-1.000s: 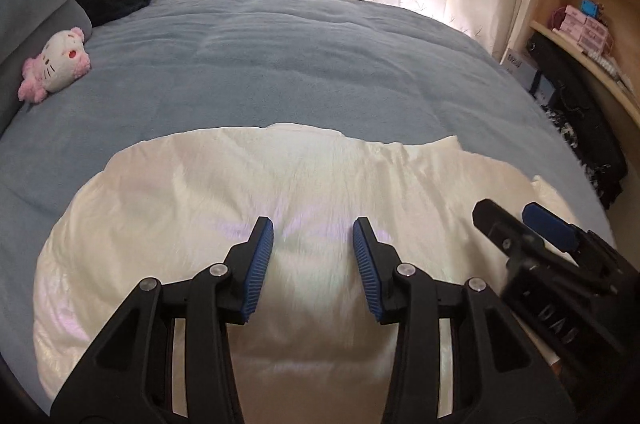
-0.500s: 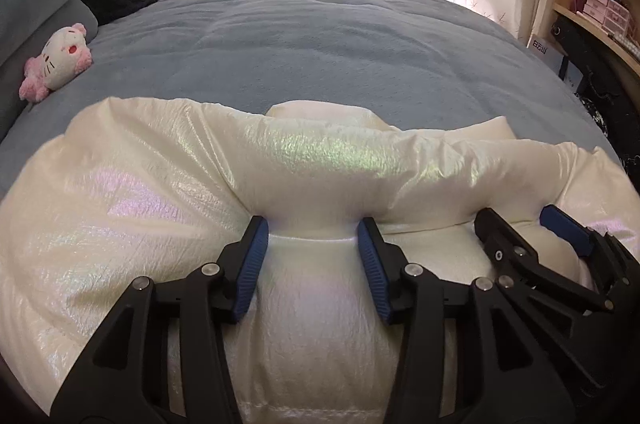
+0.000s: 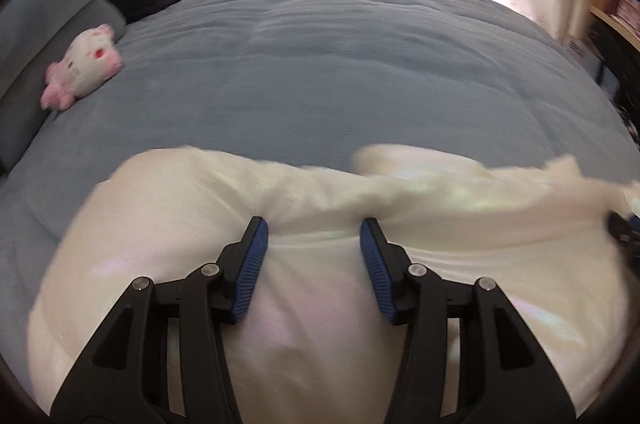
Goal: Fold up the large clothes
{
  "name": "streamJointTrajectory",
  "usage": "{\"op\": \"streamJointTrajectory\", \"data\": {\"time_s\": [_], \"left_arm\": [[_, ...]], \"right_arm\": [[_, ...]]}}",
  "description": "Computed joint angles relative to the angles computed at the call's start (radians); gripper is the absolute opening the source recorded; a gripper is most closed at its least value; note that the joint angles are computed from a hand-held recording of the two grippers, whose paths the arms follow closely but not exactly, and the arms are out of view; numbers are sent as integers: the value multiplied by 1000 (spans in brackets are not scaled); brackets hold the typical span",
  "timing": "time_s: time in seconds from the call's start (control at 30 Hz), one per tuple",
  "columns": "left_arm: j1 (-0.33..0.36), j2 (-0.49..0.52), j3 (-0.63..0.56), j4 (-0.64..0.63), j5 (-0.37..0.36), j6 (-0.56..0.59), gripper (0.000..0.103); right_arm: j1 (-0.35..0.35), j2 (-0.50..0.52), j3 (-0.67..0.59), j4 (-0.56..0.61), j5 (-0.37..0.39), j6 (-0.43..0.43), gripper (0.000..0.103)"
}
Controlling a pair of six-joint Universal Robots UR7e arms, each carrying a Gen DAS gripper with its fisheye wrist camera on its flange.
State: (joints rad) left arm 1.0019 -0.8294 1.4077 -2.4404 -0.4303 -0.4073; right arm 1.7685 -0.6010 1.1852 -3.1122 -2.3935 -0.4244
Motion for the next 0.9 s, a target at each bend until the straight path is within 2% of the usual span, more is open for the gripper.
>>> {"op": "streamJointTrajectory", "data": {"time_s": [0.03, 0.17, 0.27, 0.33, 0.4, 0.47, 0.57, 0.63, 0.73, 0.8, 0.9], "left_arm": [[9, -7, 0, 3, -1, -4, 47], [22, -21, 14, -8, 16, 11, 47], [26, -25, 26, -36, 6, 16, 47], [25, -29, 38, -45, 9, 18, 47], [23, -26, 42, -42, 16, 16, 47], [25, -27, 44, -41, 18, 17, 47], [24, -27, 49, -37, 25, 15, 47], [21, -27, 47, -7, 31, -4, 47], [16, -33, 22, 132, 28, -83, 47], [12, -45, 3, 235, 12, -138, 47], [-6, -74, 16, 302, 9, -209, 47]], "right_arm": [[-13, -20, 8, 13, 10, 12, 73], [-37, -37, 7, -32, -38, -33, 73], [-65, -88, 51, -35, -24, 28, 73], [-90, -137, 99, -20, 2, 111, 73], [-118, -188, 149, 6, 60, 210, 73], [-127, -200, 160, 11, 70, 229, 73], [-119, -198, 165, 4, 45, 220, 73], [-107, -211, 179, 9, 29, 231, 73], [-77, -213, 196, -14, 8, 232, 73], [-60, -233, 229, -31, 15, 226, 73], [-36, -280, 300, -67, 32, 225, 73]]}}
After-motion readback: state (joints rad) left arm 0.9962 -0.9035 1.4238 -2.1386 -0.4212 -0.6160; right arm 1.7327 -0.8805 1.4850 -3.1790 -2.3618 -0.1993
